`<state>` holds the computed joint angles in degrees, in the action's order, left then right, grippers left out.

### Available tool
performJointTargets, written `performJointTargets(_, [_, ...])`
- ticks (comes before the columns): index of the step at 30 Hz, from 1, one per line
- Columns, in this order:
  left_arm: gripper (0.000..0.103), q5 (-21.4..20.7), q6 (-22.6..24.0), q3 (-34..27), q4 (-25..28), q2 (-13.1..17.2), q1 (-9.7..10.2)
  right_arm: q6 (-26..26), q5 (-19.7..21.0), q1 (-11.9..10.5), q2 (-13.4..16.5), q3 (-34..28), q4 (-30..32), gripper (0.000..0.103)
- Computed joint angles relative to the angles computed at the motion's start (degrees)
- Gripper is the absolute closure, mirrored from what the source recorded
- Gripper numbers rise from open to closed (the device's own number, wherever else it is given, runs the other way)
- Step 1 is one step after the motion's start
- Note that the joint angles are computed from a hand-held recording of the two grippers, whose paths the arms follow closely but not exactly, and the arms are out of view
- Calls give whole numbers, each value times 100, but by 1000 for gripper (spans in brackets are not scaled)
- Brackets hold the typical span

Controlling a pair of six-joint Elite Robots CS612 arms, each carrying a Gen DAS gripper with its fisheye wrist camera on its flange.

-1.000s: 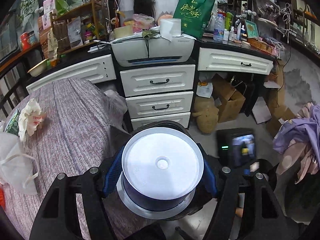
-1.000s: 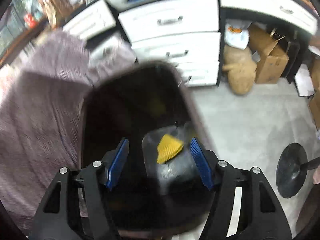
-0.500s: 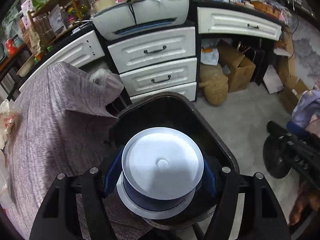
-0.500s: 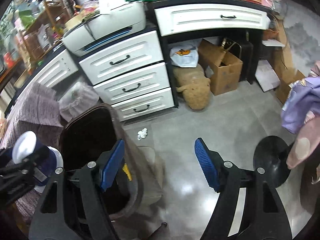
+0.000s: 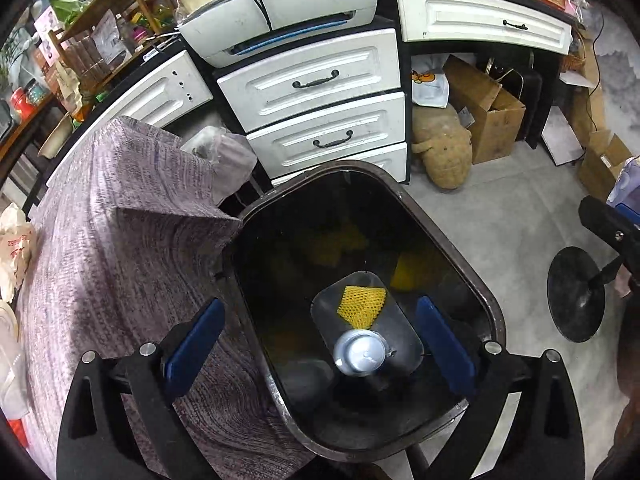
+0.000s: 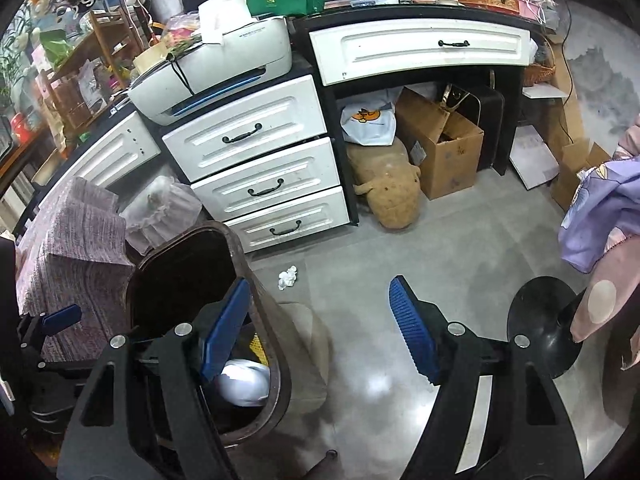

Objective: Collect trash
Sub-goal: 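Move both tools back from the bin to the table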

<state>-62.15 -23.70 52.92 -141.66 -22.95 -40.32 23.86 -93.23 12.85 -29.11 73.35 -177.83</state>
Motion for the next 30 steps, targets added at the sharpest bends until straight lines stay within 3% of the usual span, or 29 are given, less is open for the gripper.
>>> performJointTargets(8, [7,-38,-83,520,-712,-323,-43,-84,-17,32,-89,70,-143,28])
performJointTargets(14, [7,60,-19,1199,-1555,-744,-104,-241,29,90,-178,91,-286,26])
performJointTargets(18, [5,307,133,1699,-2188,-1041,-156,-386,102,169,-255,105,-476,17])
performJointTargets(24, [5,657,43,2541,-3005,-1536,-142,-747,463,323,-344,29,-577,15])
performJointTargets(30, [5,1033,-372,3273,-3230,-1987,-66,-1191,953,526,-331,-241,-472,12])
